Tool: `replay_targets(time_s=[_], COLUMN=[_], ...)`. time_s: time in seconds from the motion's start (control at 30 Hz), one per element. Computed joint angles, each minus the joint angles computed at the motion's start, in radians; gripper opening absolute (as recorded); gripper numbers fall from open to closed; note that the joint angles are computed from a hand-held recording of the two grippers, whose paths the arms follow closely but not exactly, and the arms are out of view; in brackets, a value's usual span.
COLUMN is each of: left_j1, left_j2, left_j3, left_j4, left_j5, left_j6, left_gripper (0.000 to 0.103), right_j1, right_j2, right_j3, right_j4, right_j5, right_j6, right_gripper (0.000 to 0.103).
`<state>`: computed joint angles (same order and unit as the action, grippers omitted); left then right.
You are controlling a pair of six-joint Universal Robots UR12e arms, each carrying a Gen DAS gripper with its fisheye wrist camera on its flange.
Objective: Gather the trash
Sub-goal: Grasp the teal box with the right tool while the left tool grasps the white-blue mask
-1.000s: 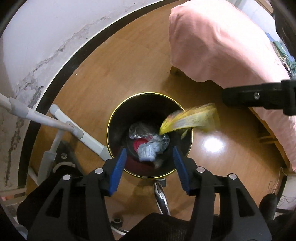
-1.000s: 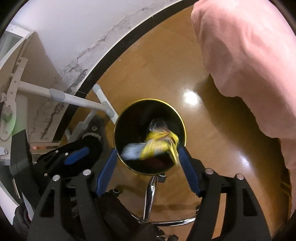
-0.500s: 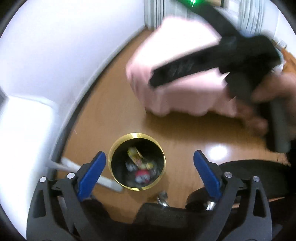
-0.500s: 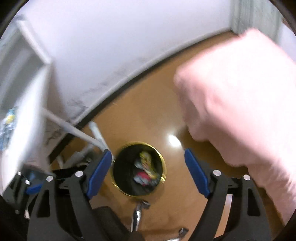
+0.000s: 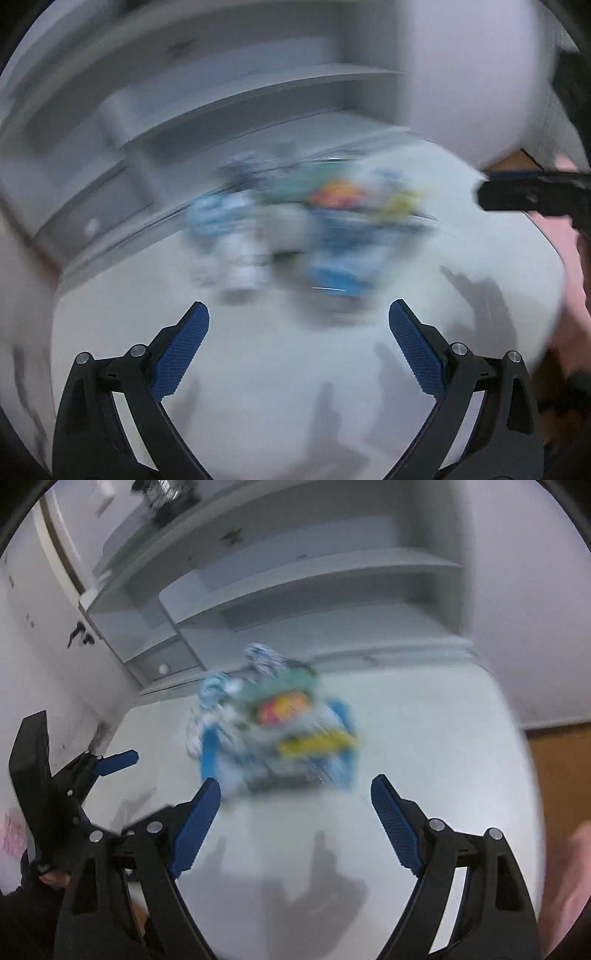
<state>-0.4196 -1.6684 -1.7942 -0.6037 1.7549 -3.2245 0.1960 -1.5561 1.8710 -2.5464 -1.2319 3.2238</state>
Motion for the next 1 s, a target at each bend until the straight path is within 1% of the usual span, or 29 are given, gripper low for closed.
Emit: replay_targets(time_s=[0.03, 0.1, 0.17, 0.2, 0.23, 0.27, 0.33, 0.4, 0.47, 0.5, 0.53, 0.57, 0.6, 0.63, 0.67, 0.73, 0.77, 0.8, 0.83, 0.87, 0.9, 1.0], left_j1=[0.03, 0.081, 0.121, 0.13, 0.143, 0.151, 0.17, 0.182, 0.193, 0.2, 0.2, 0.201, 0.204, 0.206, 0.206, 0.2, 0.198, 0.198, 0.196, 0.195, 0.191, 0.168], left_j2=[-0.001, -0.013, -0.046, -0.059, -0.072, -0.089, -0.13, -0.162, -0.174, -0.179, -0.178, -0.177, -0.177, -0.172, -0.169, -0.159, -0.155, -0.146, -0.138, -0.129, -0.119, -0.086], left_j3=[0.004, 0.018, 0.053, 0.064, 0.075, 0.092, 0.131, 0.158, 0.163, 0.166, 0.16, 0.159, 0.162, 0.157, 0.153, 0.146, 0.141, 0.135, 0.13, 0.126, 0.12, 0.109], left_j4=[-0.009, -0.007, -0.025, -0.024, -0.027, -0.039, -0.064, -0.091, -0.097, -0.109, -0.087, -0.087, -0.096, -0.086, -0.076, -0.063, -0.053, -0.044, -0.043, -0.042, -0.039, -0.028], left_j5=[-0.011, -0.046, -0.088, -0.1, -0.113, -0.121, -0.16, -0.184, -0.212, -0.242, -0.242, -0.255, -0.269, -0.278, -0.278, -0.249, -0.242, -0.236, -0.232, -0.228, -0.216, -0.168], left_j6=[-0.015, -0.031, -0.035, -0.035, -0.033, -0.035, -0.041, -0.05, -0.056, -0.06, -0.057, -0.037, -0.032, -0.039, -0.042, -0.047, -0.051, -0.058, -0.064, -0.066, -0.066, -0.055], left_gripper=[0.095, 0.095, 0.095, 0.095, 0.095, 0.095, 0.095, 0.094, 0.08, 0.062, 0.045, 0.03, 0.025, 0.023, 0.021, 0.02, 0.02, 0.02, 0.02, 0.02, 0.02, 0.02], right_j1=[0.017, 0.028, 0.039, 0.04, 0.039, 0.032, 0.018, 0.009, -0.002, -0.004, -0.01, -0.015, -0.018, -0.024, -0.029, -0.036, -0.039, -0.041, -0.044, -0.048, -0.052, -0.063], right_j2=[0.041, 0.101, 0.16, 0.186, 0.198, 0.21, 0.227, 0.236, 0.236, 0.233, 0.235, 0.238, 0.244, 0.249, 0.252, 0.265, 0.271, 0.274, 0.275, 0.272, 0.267, 0.222], right_j3=[-0.052, -0.126, -0.192, -0.221, -0.232, -0.242, -0.255, -0.261, -0.259, -0.258, -0.26, -0.263, -0.267, -0.269, -0.268, -0.272, -0.273, -0.271, -0.265, -0.255, -0.244, -0.201], right_j4=[0.027, 0.078, 0.11, 0.128, 0.139, 0.153, 0.174, 0.193, 0.213, 0.222, 0.237, 0.245, 0.249, 0.25, 0.25, 0.244, 0.245, 0.243, 0.229, 0.204, 0.175, 0.075], right_j5=[-0.013, -0.012, -0.056, -0.083, -0.088, -0.075, -0.035, -0.017, 0.007, 0.017, 0.028, 0.039, 0.051, 0.074, 0.096, 0.154, 0.18, 0.197, 0.223, 0.251, 0.263, 0.275], right_j6=[0.008, 0.038, 0.087, 0.109, 0.127, 0.148, 0.178, 0.197, 0.21, 0.214, 0.222, 0.23, 0.238, 0.251, 0.261, 0.29, 0.302, 0.31, 0.324, 0.343, 0.362, 0.395], right_gripper=[0.081, 0.081, 0.081, 0.081, 0.081, 0.081, 0.081, 0.081, 0.081, 0.081, 0.081, 0.081, 0.078, 0.076, 0.074, 0.067, 0.058, 0.042, 0.033, 0.027, 0.023, 0.016])
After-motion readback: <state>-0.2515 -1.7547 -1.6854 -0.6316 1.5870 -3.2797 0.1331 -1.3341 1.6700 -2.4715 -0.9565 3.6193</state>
